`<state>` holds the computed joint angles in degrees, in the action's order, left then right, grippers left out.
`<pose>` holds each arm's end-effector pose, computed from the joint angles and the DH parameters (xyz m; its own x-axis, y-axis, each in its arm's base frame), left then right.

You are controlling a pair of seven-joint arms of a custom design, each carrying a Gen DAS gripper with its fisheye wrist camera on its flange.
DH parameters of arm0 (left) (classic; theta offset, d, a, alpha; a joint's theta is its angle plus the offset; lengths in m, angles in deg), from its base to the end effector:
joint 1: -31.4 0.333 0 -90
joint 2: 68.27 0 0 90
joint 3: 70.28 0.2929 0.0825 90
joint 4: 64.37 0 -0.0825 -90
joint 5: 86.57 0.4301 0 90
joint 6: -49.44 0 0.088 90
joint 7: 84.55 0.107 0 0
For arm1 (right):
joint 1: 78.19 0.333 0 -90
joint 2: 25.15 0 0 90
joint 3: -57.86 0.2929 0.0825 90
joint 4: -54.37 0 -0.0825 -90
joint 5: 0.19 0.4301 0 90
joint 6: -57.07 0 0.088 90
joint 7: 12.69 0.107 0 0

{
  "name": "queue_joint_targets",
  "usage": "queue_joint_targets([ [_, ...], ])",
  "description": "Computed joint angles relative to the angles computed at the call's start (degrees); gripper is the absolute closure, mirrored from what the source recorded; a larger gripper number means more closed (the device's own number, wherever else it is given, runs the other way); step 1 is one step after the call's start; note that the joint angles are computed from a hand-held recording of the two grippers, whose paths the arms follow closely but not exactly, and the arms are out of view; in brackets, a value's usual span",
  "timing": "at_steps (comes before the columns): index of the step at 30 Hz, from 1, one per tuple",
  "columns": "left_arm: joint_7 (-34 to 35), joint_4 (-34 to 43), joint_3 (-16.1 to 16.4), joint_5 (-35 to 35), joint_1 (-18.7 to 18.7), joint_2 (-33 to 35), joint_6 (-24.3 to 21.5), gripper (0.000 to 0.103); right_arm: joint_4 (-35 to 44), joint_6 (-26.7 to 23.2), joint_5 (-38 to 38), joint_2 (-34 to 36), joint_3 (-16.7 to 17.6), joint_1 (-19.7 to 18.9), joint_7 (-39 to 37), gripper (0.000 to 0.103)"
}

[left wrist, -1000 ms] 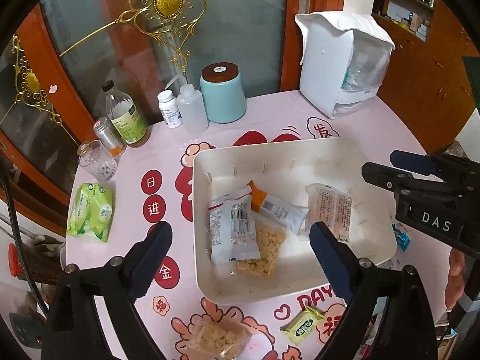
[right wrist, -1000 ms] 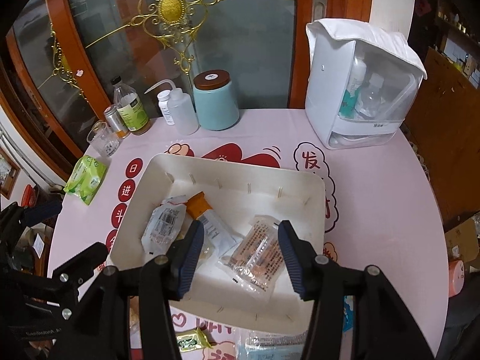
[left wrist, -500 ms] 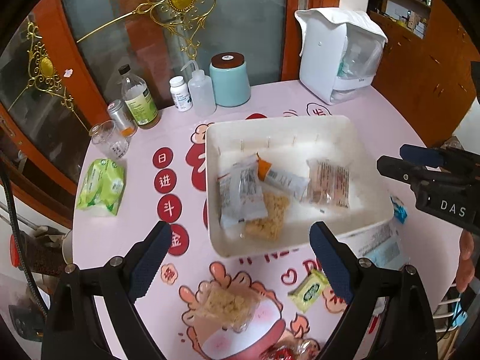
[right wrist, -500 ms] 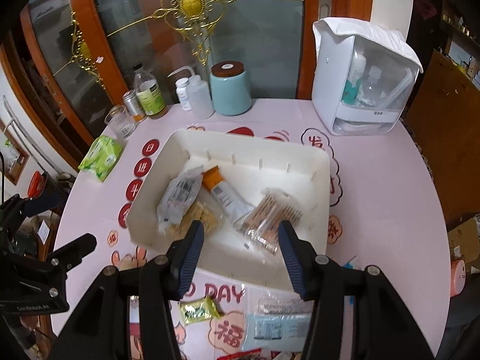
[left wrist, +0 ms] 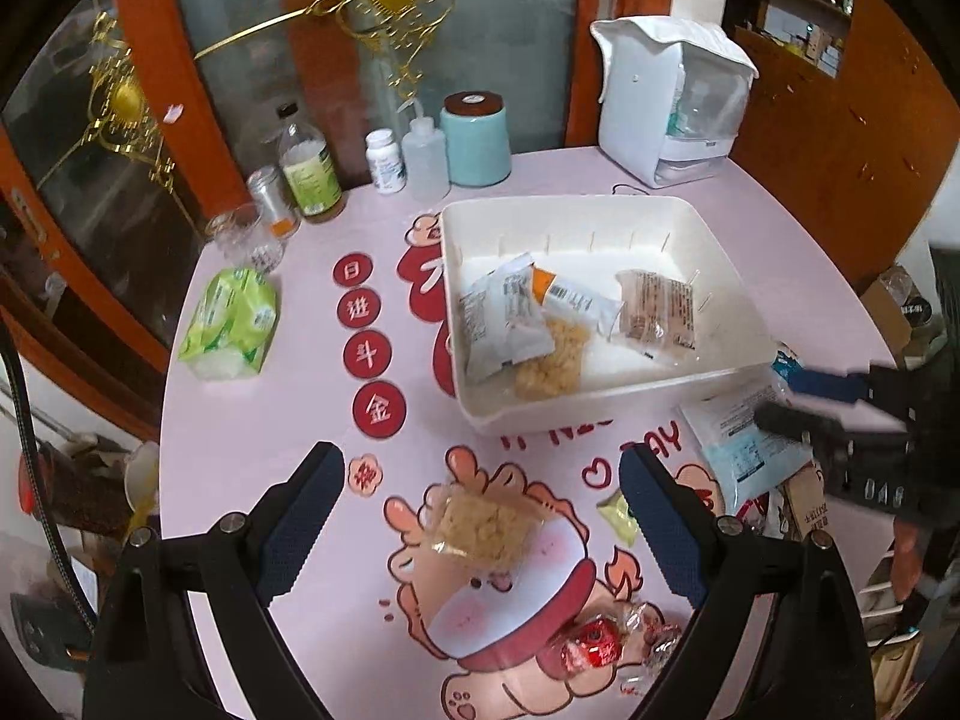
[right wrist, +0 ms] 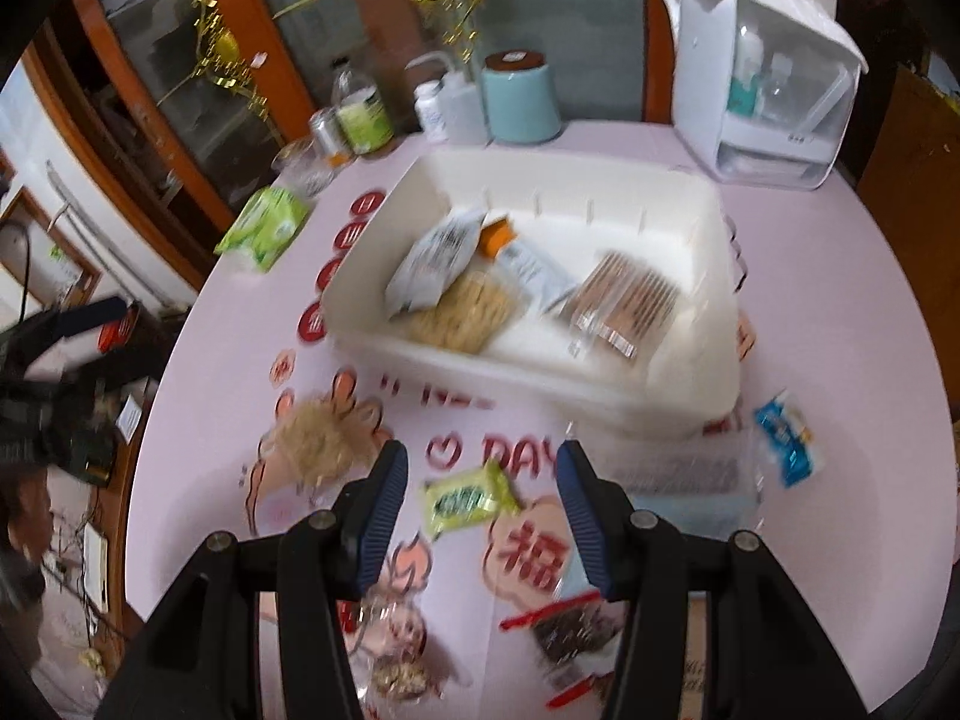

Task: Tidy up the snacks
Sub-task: 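Lift both open tools away from the white tray, then grasp the brown square cake bag with left tool while right grasps the red round package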

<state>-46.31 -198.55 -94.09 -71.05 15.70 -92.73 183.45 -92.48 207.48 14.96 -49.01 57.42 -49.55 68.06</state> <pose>0.3958 -0.3322 0.4873 0.0619 -0.9981 0.0012 -0.8535 -0.0536 -0.5184 0.4344 0.2260 0.4141 0.4674 -0.8713 -0.1495 -0.8111 -0.3555 -0.4645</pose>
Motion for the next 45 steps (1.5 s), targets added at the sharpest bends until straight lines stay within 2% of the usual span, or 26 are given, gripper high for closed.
queue_joint_targets([
  [7,1.74,-5.23,1.79,-4.20,-1.15,-1.10,0.76,0.011,-5.44,-0.20,2.88,-2.33,-0.80,3.79,-3.14,0.051],
  [13,7.99,-7.19,3.11,-8.00,-2.30,2.39,1.76,0.011,-7.49,1.44,5.26,-1.03,-0.66,7.51,-8.20,0.051],
  [20,17.48,-7.24,4.79,-11.24,-3.52,7.52,2.94,0.011,-6.52,1.84,8.34,4.30,0.99,10.43,-12.02,0.051],
  [25,25.36,-6.50,5.90,-13.43,-3.98,10.99,2.89,0.011,-5.52,1.90,8.74,8.48,3.93,9.73,-10.78,0.051],
  [27,28.32,-5.93,6.08,-13.38,-3.93,12.45,2.65,0.011,-6.46,4.70,8.26,8.60,5.18,9.74,-10.71,0.047],
  [29,30.34,-5.30,6.24,-13.43,-3.80,13.66,2.40,0.011,-6.14,4.80,5.13,9.44,6.57,9.04,-8.35,0.046],
  [32,32.99,-4.63,6.68,-14.07,-3.60,15.24,2.54,0.011,-5.70,5.08,5.14,10.67,6.60,9.19,-6.76,0.039],
  [35,35.33,-4.38,7.27,-15.41,-3.29,16.19,3.27,0.011,-5.55,5.64,7.29,11.33,6.07,9.43,-6.37,0.040],
  [37,36.34,-4.18,7.51,-16.32,-3.09,16.79,3.73,0.011,-5.19,5.76,8.26,11.67,5.89,9.06,-5.53,0.044],
  [45,40.88,-3.35,8.20,-20.36,-2.71,19.42,5.65,0.011,-4.29,7.72,4.45,12.65,6.31,5.58,2.97,0.045],
])
